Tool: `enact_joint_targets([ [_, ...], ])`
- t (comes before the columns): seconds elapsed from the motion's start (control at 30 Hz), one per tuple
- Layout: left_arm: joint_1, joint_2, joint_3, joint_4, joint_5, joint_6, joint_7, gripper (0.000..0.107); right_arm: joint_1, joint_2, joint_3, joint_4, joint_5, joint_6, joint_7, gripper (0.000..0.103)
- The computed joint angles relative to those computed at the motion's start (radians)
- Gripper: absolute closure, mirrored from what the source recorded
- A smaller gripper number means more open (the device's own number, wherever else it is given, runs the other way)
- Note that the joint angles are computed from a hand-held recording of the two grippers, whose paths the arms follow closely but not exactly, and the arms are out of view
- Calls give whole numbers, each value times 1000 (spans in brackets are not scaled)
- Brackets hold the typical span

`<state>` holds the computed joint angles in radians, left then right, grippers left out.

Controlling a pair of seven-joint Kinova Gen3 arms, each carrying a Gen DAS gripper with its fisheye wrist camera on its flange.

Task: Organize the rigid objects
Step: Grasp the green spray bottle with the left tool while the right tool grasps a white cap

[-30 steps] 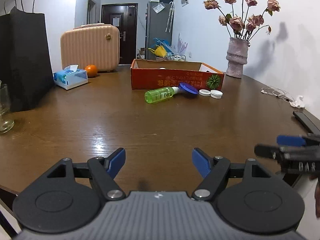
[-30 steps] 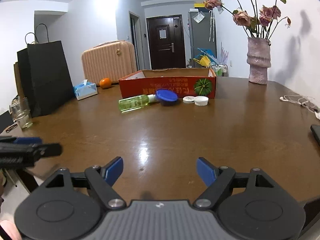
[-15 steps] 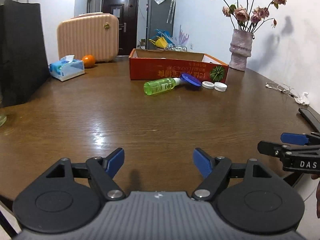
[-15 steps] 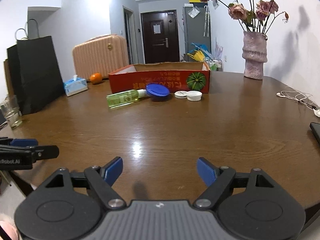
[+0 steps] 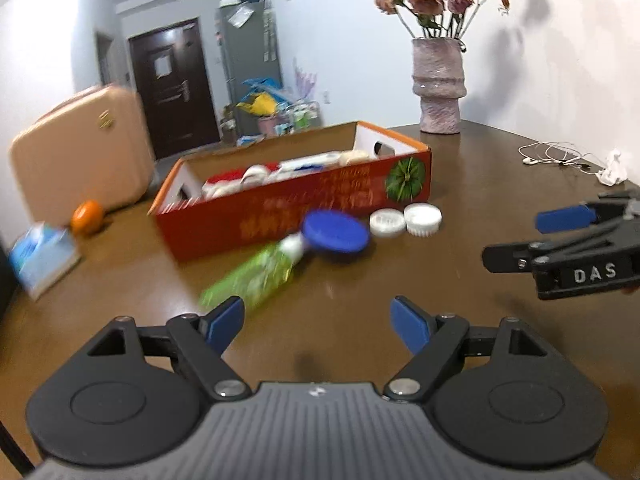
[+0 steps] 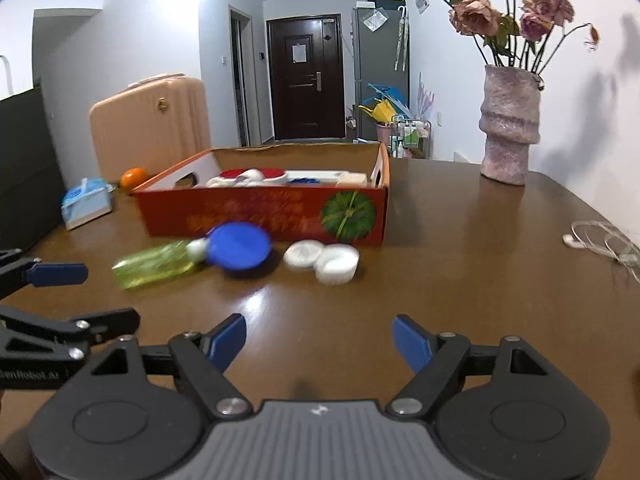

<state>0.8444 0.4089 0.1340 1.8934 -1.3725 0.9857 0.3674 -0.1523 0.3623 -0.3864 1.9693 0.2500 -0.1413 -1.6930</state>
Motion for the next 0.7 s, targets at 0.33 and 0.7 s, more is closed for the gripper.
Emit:
enact_joint_targets([
  [0.33,-219,33,-83,-74,102,-266,-267,41,-15,262,-51,-401,-36,252,151,35],
  [0.7,-187,-76,-188,20,232,-360,-302,76,-11,244,-50,-354,-164,204,285,64],
])
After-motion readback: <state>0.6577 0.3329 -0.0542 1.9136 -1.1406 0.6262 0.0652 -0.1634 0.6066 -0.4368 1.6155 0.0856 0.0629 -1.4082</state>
